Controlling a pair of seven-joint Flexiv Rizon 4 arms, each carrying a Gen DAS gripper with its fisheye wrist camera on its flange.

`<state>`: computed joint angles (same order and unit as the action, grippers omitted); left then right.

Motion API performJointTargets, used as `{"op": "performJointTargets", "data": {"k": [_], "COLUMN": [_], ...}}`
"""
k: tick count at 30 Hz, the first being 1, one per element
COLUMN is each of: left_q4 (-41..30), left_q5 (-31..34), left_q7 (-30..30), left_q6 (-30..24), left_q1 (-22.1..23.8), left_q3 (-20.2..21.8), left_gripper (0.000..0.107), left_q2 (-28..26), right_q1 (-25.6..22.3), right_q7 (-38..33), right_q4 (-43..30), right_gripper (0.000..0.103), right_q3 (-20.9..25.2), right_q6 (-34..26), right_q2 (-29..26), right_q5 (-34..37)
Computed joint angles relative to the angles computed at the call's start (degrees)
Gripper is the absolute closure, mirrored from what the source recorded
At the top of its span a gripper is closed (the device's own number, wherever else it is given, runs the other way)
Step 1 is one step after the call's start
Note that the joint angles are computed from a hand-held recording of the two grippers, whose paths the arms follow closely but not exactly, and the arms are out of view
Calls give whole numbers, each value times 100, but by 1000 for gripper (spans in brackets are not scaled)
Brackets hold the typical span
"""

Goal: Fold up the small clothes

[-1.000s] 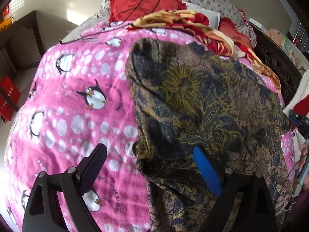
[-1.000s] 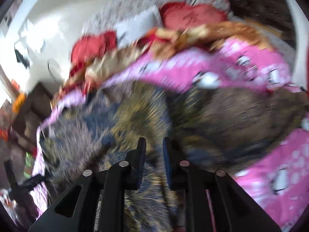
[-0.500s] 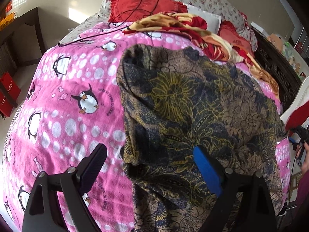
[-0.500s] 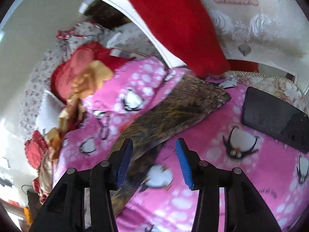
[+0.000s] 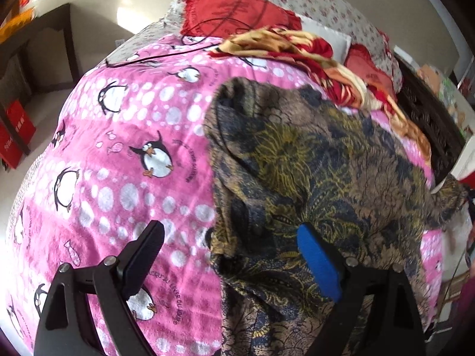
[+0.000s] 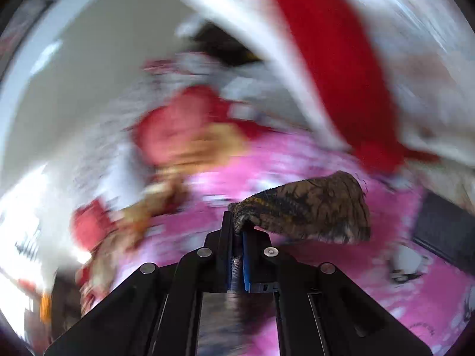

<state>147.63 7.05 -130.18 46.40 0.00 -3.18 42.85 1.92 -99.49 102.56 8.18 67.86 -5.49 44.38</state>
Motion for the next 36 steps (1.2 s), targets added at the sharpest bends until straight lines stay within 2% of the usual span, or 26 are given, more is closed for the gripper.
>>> {"op": "performJointTargets", "data": {"k": [3, 8, 12, 16, 18, 21, 23, 25, 26, 27, 29, 30, 34, 36], "left_q4": [72, 136, 157, 204, 259, 296, 276, 296, 288, 284, 268, 238, 110, 105], "left_q5": [-62, -196, -267, -309, -387, -448, -480, -526, -540, -549, -510, -454, -197, -190], "left_q7": [-18, 0, 66, 185, 296, 381, 385, 361, 335, 319, 308, 333, 443, 496], "left_q6": [140, 282, 297, 306, 447, 649, 700, 750, 723, 668, 515, 391, -5, -17], "left_q1": [-19, -82, -108, -152, -204, -197, -181, -186, -172, -167, -135, -108, 17, 24], "left_q3": [95, 136, 136, 177, 250, 240, 207, 214, 211, 226, 245, 248, 198, 212], "left_gripper": [13, 13, 13, 13, 13, 13, 13, 13, 13, 13, 13, 13, 13, 13], "left_q2": [105, 219, 193, 180, 126, 19, -59, -66, -65, -26, 110, 202, 500, 505], "right_q1": [267, 1278, 2231, 2886, 2955, 2748, 2684, 2755, 2791, 2807, 2865, 2873, 2826, 2890], "right_q7": [-936, -1504, -1442, -867, -824, -1059, -1209, -1075, -962, -859, -510, -461, -959, -606], "right_q4": [-184, -276, 172, 724, 1012, 1015, 940, 893, 823, 663, 390, 345, 750, 972], "right_gripper": [94, 93, 93, 88, 85, 79, 71, 58, 55, 53, 53, 54, 54, 54], "right_q3": [283, 612, 1086, 1309, 1358, 1390, 1340, 1319, 1312, 1325, 1367, 1430, 1665, 1543], "right_q6": [-600, -1020, -590, -782, -601, -783, -712, -387, -287, -427, -747, -702, 144, 474], "right_q2": [511, 701, 351, -110, -117, 33, 80, 8, -108, -276, -565, -629, -282, -151], "right_q5": [460, 546, -401, -1800, -2081, -1548, -1286, -1283, -1289, -1257, -1341, -1297, -1154, -1438]}}
